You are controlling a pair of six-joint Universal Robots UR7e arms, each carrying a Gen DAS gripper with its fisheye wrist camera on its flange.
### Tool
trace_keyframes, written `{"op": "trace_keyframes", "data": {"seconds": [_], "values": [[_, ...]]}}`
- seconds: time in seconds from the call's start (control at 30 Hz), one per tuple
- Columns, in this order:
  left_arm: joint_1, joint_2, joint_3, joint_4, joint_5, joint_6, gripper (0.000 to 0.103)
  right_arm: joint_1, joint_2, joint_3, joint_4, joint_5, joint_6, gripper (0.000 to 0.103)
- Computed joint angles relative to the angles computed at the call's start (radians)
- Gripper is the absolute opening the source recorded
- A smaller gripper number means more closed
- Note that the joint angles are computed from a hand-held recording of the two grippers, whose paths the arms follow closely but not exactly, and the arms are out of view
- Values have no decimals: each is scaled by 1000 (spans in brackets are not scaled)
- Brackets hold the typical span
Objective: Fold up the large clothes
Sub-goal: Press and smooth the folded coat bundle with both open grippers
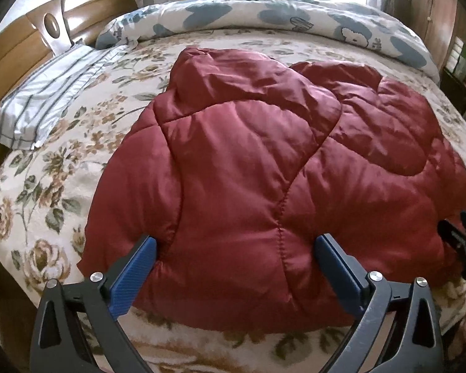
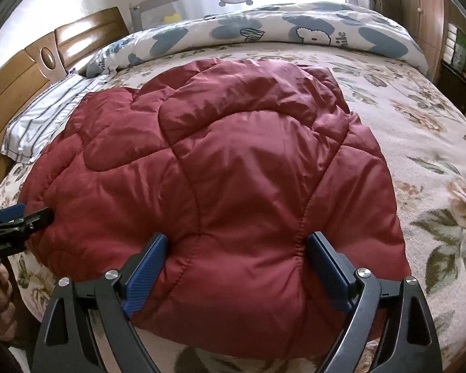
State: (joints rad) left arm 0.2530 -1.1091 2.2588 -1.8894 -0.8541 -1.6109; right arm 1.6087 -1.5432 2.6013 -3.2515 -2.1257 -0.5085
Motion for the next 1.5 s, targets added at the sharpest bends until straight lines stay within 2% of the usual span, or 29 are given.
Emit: {"op": "trace_keyframes", "data": {"seconds": [0.37, 0.47, 0.53, 0.6, 0.7, 0.8, 0.93, 1.07, 1.17, 1.33, 1.5], "values": [[5, 9, 0, -4, 5, 2, 103, -6, -5, 3, 0, 5, -5, 92], [-23, -29, 12, 11, 14, -27, 100, -6, -9, 2, 9, 6, 2, 92], [-35, -52, 7, 70, 28, -71, 99, -6, -9, 0, 14, 5, 5, 92], [-24, -67, 5, 103, 32, -90, 98, -2, -6, -2, 16, -2, 8, 92], [33, -88, 44, 6, 10, -32, 102, 11, -17, -22, 83, -19, 44, 93], [51, -94, 61, -40, 19, -5, 103, 30, -42, -58, 154, -13, 73, 92], [67, -79, 48, -36, 31, 18, 103, 5, -23, -113, 190, 7, 98, 92], [75, -77, 57, -59, 34, 28, 103, -58, 26, -127, 173, 36, 63, 96], [83, -67, 55, -59, 32, 36, 103, -49, 48, -112, 118, 16, 42, 97], [68, -61, 26, 7, 40, 8, 103, -23, 17, -131, 192, -3, 87, 95], [2, -52, -24, 183, 36, -97, 102, 11, -55, -130, 247, -25, 123, 95]]}}
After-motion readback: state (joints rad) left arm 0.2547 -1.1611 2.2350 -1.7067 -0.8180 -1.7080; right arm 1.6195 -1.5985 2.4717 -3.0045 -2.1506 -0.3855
